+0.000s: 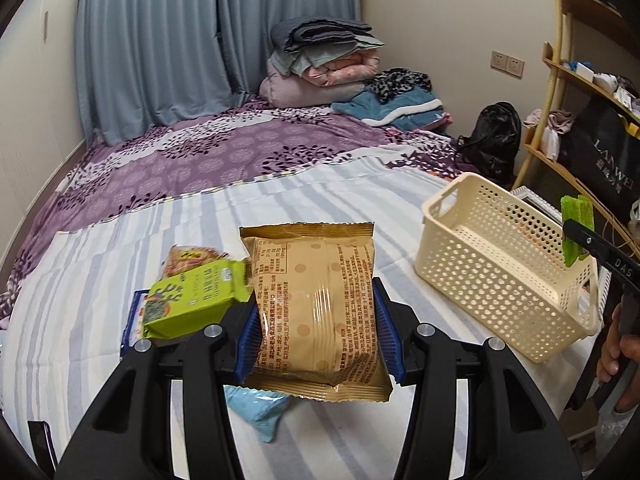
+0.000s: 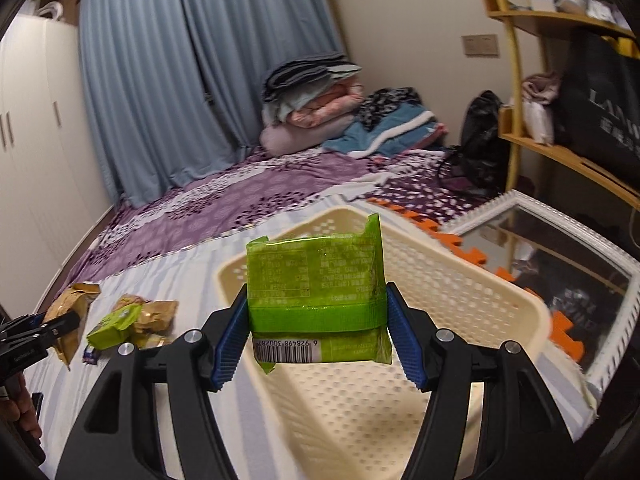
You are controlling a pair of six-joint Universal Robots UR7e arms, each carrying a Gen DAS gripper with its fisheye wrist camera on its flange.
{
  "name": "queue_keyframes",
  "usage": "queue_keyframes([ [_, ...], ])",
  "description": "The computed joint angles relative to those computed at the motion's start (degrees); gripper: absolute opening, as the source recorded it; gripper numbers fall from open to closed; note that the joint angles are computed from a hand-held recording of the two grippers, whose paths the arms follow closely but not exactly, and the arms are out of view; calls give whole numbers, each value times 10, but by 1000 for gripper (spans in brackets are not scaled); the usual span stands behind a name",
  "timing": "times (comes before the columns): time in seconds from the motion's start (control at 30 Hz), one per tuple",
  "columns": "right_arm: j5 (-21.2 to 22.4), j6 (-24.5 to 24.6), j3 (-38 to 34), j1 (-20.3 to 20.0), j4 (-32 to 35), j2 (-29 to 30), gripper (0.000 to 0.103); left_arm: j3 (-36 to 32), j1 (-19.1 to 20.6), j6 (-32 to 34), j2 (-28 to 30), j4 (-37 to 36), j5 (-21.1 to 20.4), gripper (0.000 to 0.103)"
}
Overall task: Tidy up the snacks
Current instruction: 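Drop the green pack into the cream basket with the right tool while the left tool carries the tan packet, then lower the tan packet into the basket and open the left tool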
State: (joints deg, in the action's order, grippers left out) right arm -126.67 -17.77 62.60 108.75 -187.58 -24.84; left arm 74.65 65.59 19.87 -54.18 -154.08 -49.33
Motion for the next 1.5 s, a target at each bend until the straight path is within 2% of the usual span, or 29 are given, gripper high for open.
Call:
queue_keyframes([
  [0.07, -17, 12, 10, -5, -16, -6, 69, -3, -4, 2, 4, 3, -5, 51],
  [0.4, -23, 20, 78, -20, -94, -47, 71, -30, -27, 23, 37, 21, -39, 51],
  [0.9, -42, 14, 99, -27, -119, -58, 72, -99, -54, 34, 113, 93, -115, 51],
  [1.1, -49, 15, 108, -28, -127, -63, 75, -130, -60, 41, 145, 115, -145, 51],
  [1.13, -51, 15, 109, -29, -127, -63, 75, -137, -60, 42, 151, 118, -150, 53],
  [1.2, -51, 16, 110, -29, -127, -64, 75, -143, -63, 44, 158, 115, -151, 76],
  [1.23, -52, 17, 110, -28, -127, -64, 75, -142, -64, 43, 159, 104, -145, 94],
  [1.33, -54, 18, 112, -29, -131, -64, 75, -139, -63, 45, 155, 95, -149, 95],
  [1.5, -49, 21, 109, -28, -129, -63, 76, -144, -58, 24, 154, 103, -117, 95],
])
